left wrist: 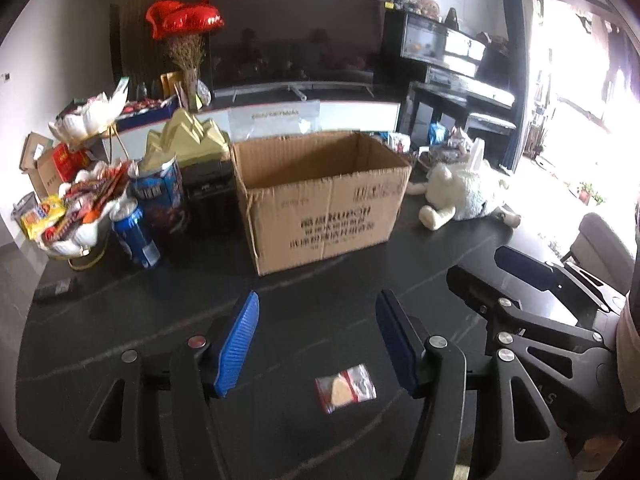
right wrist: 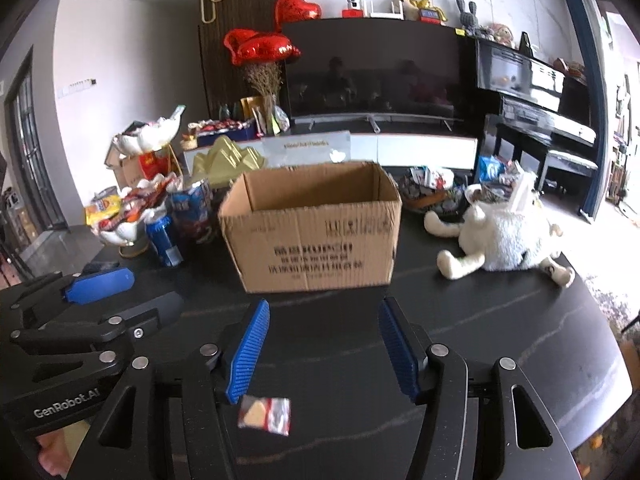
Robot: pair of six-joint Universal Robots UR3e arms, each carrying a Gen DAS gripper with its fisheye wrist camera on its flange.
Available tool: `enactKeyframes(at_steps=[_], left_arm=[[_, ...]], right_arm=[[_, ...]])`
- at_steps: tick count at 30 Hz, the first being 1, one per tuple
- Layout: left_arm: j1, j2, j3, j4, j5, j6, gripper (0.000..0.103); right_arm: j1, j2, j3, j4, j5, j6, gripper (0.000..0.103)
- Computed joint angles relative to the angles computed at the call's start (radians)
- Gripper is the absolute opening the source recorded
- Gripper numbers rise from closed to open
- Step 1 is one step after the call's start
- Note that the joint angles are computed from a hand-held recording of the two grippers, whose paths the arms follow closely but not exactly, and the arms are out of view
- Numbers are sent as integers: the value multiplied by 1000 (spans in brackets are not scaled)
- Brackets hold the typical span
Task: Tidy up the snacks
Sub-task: 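Move the left tool over the white triangle-cheese packet on the table, then close the left tool on the white triangle-cheese packet and lift it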
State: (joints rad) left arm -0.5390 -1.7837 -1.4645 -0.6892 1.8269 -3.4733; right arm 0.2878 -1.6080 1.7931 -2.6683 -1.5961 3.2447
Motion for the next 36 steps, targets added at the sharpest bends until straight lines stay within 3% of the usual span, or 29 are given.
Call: enactKeyframes(at_steps=[17, 21, 31, 36], left_arm=[[-9, -33, -217, 126, -123, -30, 60], [-31, -73, -234, 163, -113, -32, 60], [-47, -155, -254, 245, -105, -74, 59], [-44, -188, -248, 261, -99, -89, 59]], right_arm=[[-43, -85, 281, -58, 22, 32, 58], [-29, -84, 335, -96, -7, 7, 58], [-102, -71, 462, -165, 93, -3, 58], [-93, -23, 471, -221, 87, -3, 58]])
